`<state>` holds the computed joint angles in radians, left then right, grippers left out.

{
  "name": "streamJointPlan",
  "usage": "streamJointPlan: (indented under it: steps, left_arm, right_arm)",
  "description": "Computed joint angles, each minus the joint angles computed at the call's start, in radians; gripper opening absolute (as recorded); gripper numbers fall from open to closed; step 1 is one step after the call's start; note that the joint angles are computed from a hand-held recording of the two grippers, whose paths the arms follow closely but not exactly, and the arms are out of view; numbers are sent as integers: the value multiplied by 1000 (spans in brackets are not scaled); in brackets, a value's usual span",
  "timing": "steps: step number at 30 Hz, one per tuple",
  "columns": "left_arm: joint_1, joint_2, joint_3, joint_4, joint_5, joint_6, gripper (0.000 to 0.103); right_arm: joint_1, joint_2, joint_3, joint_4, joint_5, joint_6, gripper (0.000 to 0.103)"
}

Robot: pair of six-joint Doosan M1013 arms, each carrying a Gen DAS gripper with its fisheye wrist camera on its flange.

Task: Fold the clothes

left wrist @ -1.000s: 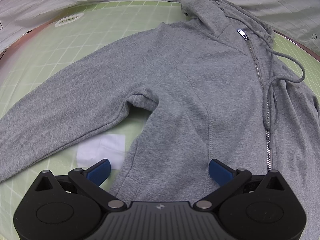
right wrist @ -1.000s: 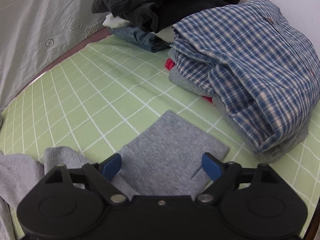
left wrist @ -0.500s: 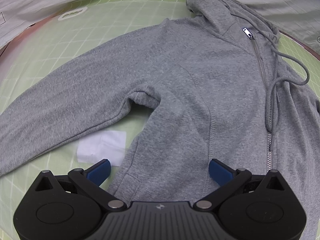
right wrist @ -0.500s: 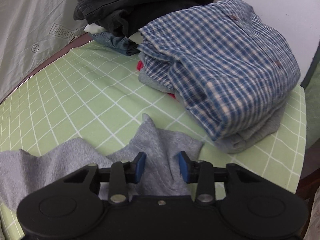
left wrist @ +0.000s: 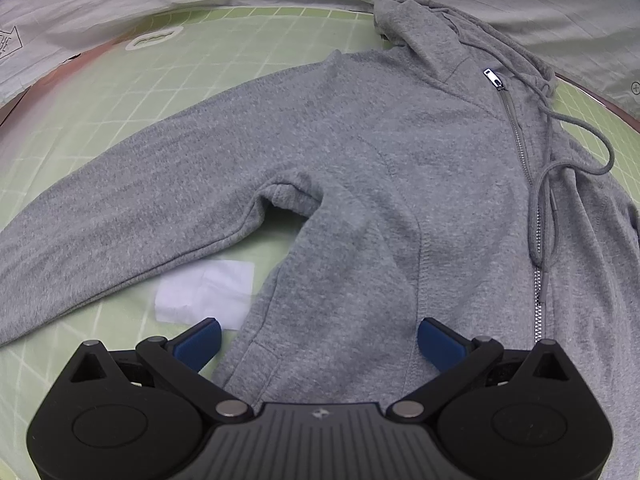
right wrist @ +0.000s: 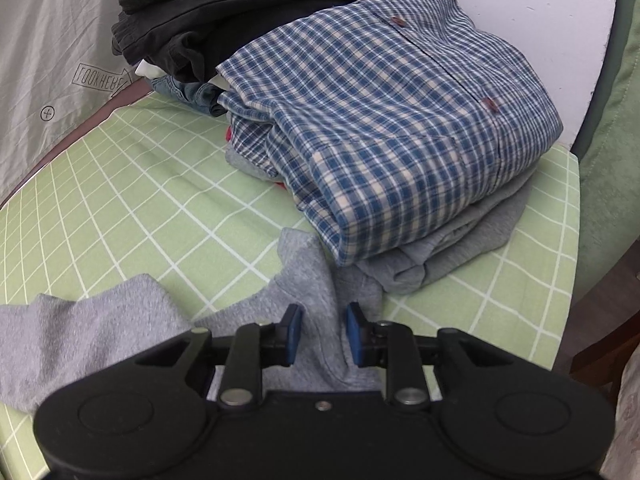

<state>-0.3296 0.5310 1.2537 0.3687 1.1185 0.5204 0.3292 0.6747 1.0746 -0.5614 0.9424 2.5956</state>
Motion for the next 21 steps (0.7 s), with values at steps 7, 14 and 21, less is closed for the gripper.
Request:
streamJointPlan:
  steps: [7, 14, 21]
  left_arm:
    - [4, 4, -9, -14, 12, 6, 103]
    - [6, 5, -14, -24, 20, 11, 103]
    - [5, 8, -19, -28, 31, 1, 103]
  right_arm:
    - [-10, -21, 38, 11, -46, -19, 24]
    - [-25, -48, 89, 18, -97, -121, 23]
    - [-29, -64, 113, 14, -102, -69, 23]
